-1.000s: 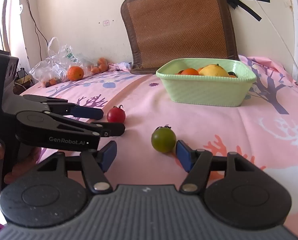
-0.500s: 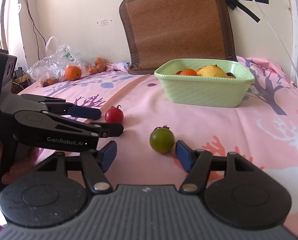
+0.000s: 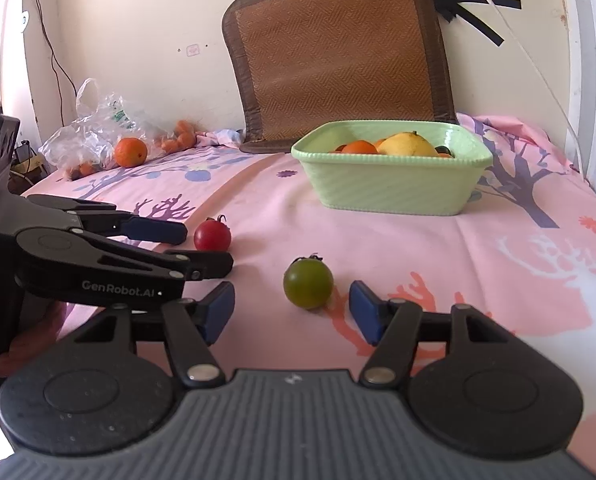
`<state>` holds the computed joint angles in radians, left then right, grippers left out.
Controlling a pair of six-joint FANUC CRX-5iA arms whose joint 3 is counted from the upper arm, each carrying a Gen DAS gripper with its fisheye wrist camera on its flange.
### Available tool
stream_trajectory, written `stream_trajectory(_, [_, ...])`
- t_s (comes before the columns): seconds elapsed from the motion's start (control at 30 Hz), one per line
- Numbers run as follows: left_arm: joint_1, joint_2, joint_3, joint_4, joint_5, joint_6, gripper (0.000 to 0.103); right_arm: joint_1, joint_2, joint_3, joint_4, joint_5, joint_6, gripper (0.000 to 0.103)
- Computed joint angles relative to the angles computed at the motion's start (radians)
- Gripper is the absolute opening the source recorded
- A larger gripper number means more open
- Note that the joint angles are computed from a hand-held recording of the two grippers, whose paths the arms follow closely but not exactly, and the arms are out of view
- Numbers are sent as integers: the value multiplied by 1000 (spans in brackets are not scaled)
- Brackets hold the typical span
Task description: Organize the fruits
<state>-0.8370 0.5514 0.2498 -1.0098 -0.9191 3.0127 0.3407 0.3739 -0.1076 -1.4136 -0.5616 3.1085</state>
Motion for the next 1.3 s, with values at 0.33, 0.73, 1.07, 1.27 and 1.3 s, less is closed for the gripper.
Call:
stream_trajectory(0.33, [12,-29,-43,-14,60,63,64,31,-18,-18,9,83,-8,58])
stream_trajectory(0.73, [23,-12,-11,15,77,-21,35,59,-28,-25,-23,165,70,29])
stream_trajectory(1.07, [95,-70,-7,33,241,-94,29,-41,-8,40,-249,96,230,29])
stream_trajectory(1.27, [220,-4,98,223,352,-308,30,-30,110,231,-154,128,11,29])
stream_trajectory(1.3, [245,10,107,275,376,-345,30,-22,126,254,-133,144,-18,29])
